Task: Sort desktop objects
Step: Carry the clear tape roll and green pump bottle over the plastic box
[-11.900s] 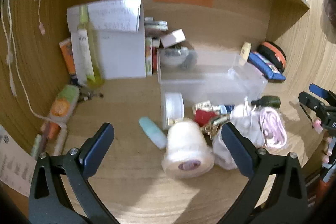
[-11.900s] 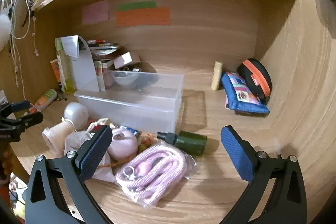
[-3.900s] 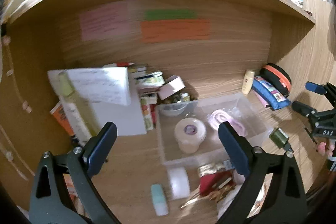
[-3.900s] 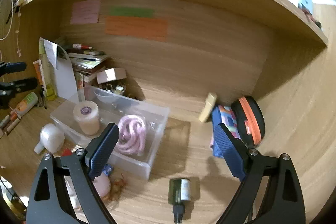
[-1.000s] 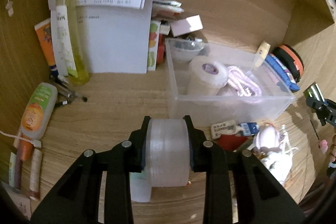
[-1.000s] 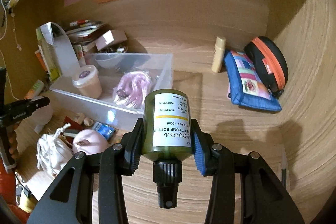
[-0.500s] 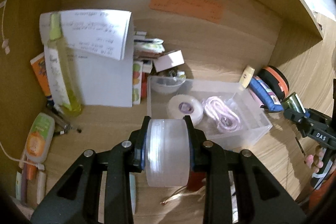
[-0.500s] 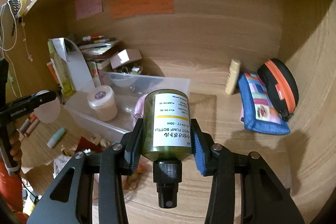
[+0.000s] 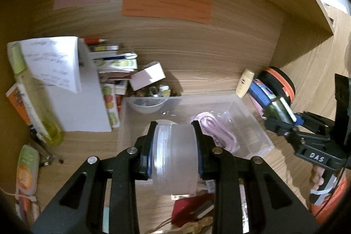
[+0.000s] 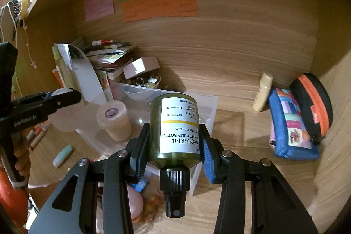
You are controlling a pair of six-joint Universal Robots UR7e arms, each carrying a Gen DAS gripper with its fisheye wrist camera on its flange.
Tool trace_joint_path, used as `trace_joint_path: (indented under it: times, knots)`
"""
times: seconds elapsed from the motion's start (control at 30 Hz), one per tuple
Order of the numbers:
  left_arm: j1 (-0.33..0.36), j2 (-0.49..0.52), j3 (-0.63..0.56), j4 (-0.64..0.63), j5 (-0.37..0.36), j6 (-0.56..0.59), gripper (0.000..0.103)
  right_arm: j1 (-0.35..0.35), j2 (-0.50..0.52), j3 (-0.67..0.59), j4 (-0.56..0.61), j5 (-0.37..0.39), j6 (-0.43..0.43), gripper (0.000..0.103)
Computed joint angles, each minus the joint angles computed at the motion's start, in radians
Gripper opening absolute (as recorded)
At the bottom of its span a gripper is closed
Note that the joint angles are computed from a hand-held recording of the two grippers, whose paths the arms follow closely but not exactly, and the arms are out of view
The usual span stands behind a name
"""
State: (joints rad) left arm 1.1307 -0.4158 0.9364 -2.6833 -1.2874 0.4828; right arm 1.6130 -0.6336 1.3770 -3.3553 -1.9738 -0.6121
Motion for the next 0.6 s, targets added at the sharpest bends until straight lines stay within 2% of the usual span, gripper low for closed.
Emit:
trace_joint_path:
  times: [0.33,0.6]
  knots:
    - [-0.014,0.095,-0.136,0.134,0.014,0.007,0.029,-0.01,0.07,-0.136,0.105,-0.003,0.03,0.038]
    - [-0.017,0.172,-0.238,0.213,0.048,0.014,0.029,-0.024,0.131,-0.234,0.174,-0.041,0.028,0.038]
